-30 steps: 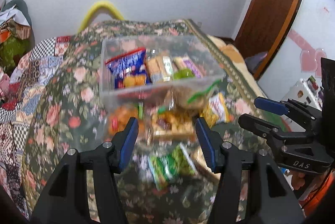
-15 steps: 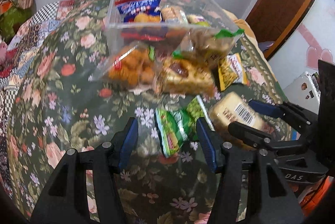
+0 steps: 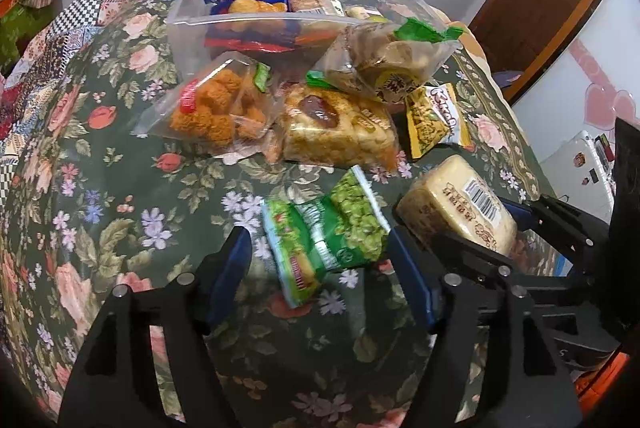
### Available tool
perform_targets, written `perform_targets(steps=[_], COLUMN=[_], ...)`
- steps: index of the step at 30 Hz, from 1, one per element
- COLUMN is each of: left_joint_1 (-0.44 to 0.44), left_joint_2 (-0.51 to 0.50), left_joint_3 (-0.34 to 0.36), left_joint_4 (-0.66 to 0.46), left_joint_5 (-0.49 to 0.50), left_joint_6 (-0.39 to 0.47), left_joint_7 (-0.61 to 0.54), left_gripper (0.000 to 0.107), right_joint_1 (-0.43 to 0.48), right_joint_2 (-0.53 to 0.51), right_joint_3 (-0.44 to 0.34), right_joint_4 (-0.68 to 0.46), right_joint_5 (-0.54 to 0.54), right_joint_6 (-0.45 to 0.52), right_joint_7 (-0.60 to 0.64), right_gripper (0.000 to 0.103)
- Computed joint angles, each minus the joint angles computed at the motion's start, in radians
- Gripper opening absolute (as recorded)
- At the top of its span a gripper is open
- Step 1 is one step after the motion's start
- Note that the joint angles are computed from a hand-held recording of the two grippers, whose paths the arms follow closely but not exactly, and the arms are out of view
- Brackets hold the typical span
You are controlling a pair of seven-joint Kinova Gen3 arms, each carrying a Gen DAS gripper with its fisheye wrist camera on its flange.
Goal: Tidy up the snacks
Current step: 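Grasp the green pea snack bag with the left tool while the right tool grasps the cream cracker block, then carry both snacks into the clear box and open both tools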
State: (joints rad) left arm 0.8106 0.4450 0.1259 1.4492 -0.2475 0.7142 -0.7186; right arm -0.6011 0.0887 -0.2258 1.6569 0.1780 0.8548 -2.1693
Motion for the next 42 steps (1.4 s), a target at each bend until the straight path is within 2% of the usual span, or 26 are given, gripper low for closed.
perform_targets(steps=[5, 9, 12, 16, 24, 30, 42], left_joint_1=[0.004, 0.065, 0.085, 0.089, 0.112, 0.095, 0.074], left_joint_2=[0.05, 0.066, 0.063, 0.049, -0.029, -0.082, -0.051], left_joint_3=[0.007, -0.044, -0.06, -0.056, -0.07, -0.063, -0.058], left_joint_4=[-0.059, -0.069, -0.054, -0.029, 0.046, 0.05, -0.115], left_joint_5=[0.012, -0.052, -0.086, -0.112, -0.194, -0.263, -0.35], left_joint_6=[0.032, 0.027, 0.01, -0.003, -0.035, -0.044, -0.004], left_joint_7=[-0.023, 0.035, 0.072, 0.077, 0.161, 0.207, 0.157], left_gripper=[0.071, 0.071, 0.061, 0.052, 0.051, 0.051, 0.051], right_joint_1=[0.017, 0.032, 0.042, 0.055, 0.062, 0.065, 0.06], right_joint_2=[-0.026, -0.049, -0.062, -0.072, -0.083, -0.086, -0.061], right_joint_3=[0.009, 0.006, 0.002, -0.002, -0.01, -0.011, -0.003], right_joint_4=[0.023, 0.039, 0.046, 0.047, 0.022, -0.015, -0.097], right_joint_5=[0.012, 0.021, 0.025, 0.027, 0.064, 0.118, 0.241], right_joint_6=[0.0, 0.005, 0.004, -0.003, -0.009, -0.013, -0.046], right_joint_7=[-0.027, -0.041, -0.05, -0.056, -0.075, -0.091, -0.125], right_gripper=[0.053, 0.052, 0.052, 0.052, 0.052, 0.052, 0.052])
